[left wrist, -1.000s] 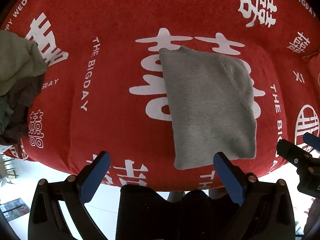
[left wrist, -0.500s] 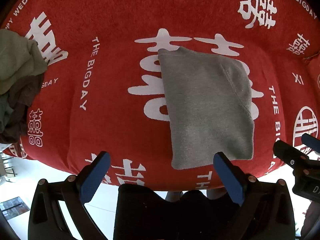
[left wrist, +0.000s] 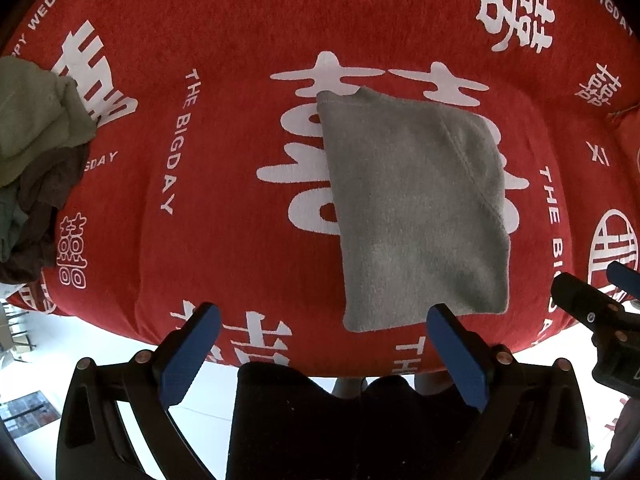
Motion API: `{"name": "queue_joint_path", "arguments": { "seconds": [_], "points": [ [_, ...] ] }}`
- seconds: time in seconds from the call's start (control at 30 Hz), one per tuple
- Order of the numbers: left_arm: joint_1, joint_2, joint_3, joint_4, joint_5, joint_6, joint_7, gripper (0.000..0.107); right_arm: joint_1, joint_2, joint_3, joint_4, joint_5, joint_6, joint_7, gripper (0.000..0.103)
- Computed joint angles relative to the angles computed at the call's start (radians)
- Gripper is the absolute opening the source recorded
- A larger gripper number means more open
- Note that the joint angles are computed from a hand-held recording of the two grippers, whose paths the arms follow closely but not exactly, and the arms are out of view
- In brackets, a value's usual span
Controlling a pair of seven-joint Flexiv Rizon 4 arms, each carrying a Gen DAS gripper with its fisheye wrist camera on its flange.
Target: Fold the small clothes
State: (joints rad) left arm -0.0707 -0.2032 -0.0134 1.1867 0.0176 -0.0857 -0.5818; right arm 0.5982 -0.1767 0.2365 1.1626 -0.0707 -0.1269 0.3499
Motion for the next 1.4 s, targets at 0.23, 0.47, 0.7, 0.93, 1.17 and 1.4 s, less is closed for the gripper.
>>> {"name": "queue_joint_path", "arguments": {
  "seconds": [0.23,0.47,0.7,0.93,1.17,1.4],
  "points": [
    [0.001,0.006,0.000,0.009,-0.007,0.006,0.008,0.103,0.005,-0.003,0.000,-0.006,0.000,-0.005,0.016,0.103],
    [0.001,0.009,-0.001,0.013,-0.008,0.004,0.008,0.103,0.002,0.003,0.002,0.009,0.004,0.014,0.023,0.103],
    [0.000,0.010,-0.001,0.015,-0.007,0.003,0.004,0.103,0.002,0.002,0.003,0.012,0.006,0.022,0.028,0.103],
    [0.001,0.011,-0.001,0.017,-0.009,0.007,0.011,0.103,0.003,-0.002,0.002,0.005,0.004,0.019,0.027,0.103],
    [0.000,0.019,0.000,0.033,-0.009,0.040,0.006,0.103,0.002,-0.004,0.000,0.002,0.005,0.018,0.019,0.103],
    [-0.002,0.017,0.000,0.031,0.003,0.038,0.001,0.103,-0.003,-0.012,-0.003,-0.005,0.011,0.019,-0.002,0.103]
  ]
}}
